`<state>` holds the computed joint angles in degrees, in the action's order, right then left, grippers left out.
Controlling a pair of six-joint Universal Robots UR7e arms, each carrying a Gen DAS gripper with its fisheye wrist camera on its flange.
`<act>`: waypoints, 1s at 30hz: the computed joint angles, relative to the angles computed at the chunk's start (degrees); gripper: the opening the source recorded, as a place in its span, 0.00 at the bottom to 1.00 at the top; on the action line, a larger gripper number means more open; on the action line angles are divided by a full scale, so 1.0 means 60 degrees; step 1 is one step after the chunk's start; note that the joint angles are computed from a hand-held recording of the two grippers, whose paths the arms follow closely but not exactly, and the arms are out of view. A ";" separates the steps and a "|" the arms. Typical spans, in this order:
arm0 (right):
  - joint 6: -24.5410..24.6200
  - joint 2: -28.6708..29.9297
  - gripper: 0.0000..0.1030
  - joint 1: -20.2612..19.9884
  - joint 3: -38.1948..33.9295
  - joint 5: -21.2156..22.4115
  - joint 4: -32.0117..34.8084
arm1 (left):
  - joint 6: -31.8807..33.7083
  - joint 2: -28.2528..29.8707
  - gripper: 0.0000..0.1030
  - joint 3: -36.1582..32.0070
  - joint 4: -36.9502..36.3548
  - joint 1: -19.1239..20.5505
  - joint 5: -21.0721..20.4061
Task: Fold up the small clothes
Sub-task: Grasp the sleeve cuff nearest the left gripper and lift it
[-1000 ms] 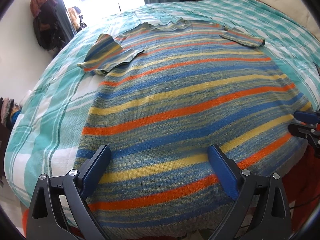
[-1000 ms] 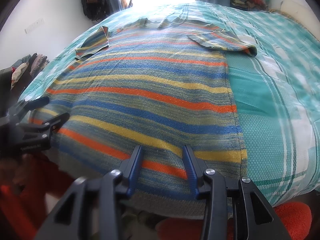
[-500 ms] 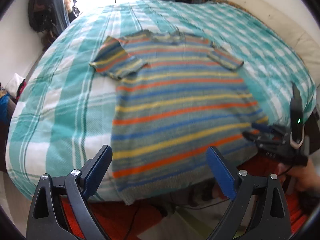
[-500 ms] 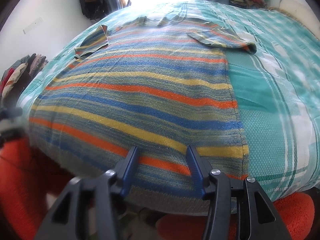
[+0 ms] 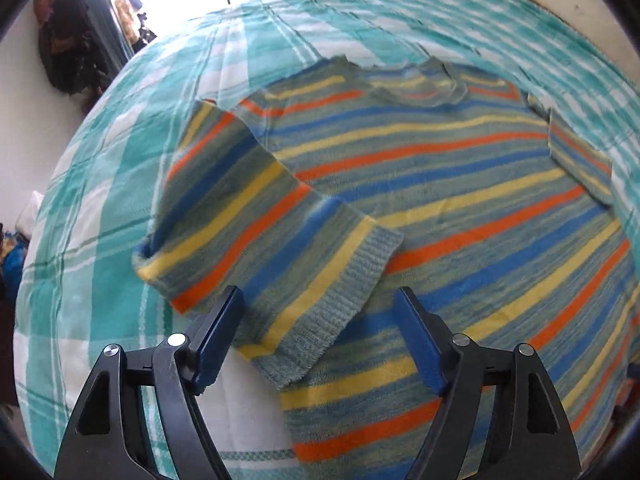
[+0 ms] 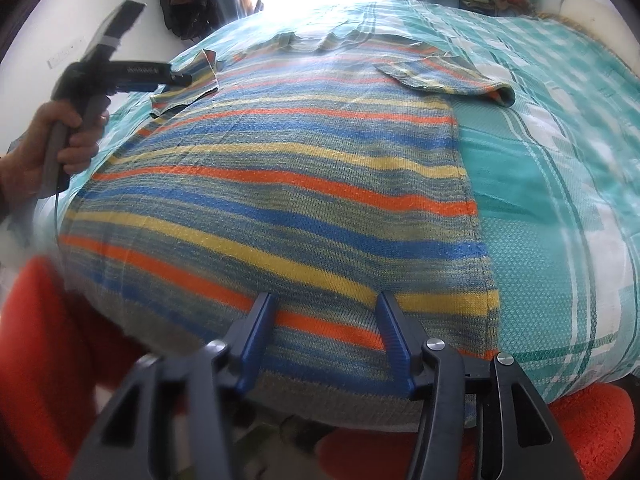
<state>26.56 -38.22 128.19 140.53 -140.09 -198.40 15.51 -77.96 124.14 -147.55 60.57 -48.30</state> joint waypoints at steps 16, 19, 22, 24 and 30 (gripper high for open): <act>-0.0074 0.0037 0.54 0.0015 0.0103 0.0066 -0.0230 | -0.4122 -0.1089 0.05 -0.2215 -0.0179 0.1811 -0.2289; -0.0106 0.0055 0.55 0.0000 0.0094 0.0064 -0.0234 | -0.5497 -0.1094 0.04 -0.3060 0.0183 0.2512 -0.1873; -0.0103 0.0032 0.56 -0.0022 0.0080 0.0087 -0.0187 | -0.5684 -0.1040 0.04 -0.3431 0.0864 0.2861 -0.1460; -0.0105 0.0031 0.57 -0.0034 0.0079 0.0093 -0.0201 | -0.5533 -0.1090 0.04 -0.3335 0.1058 0.2896 -0.1302; -0.0170 0.0060 0.57 -0.0050 0.0021 0.0019 -0.0138 | -0.5825 -0.1016 0.04 -0.3020 0.1375 0.3170 -0.1036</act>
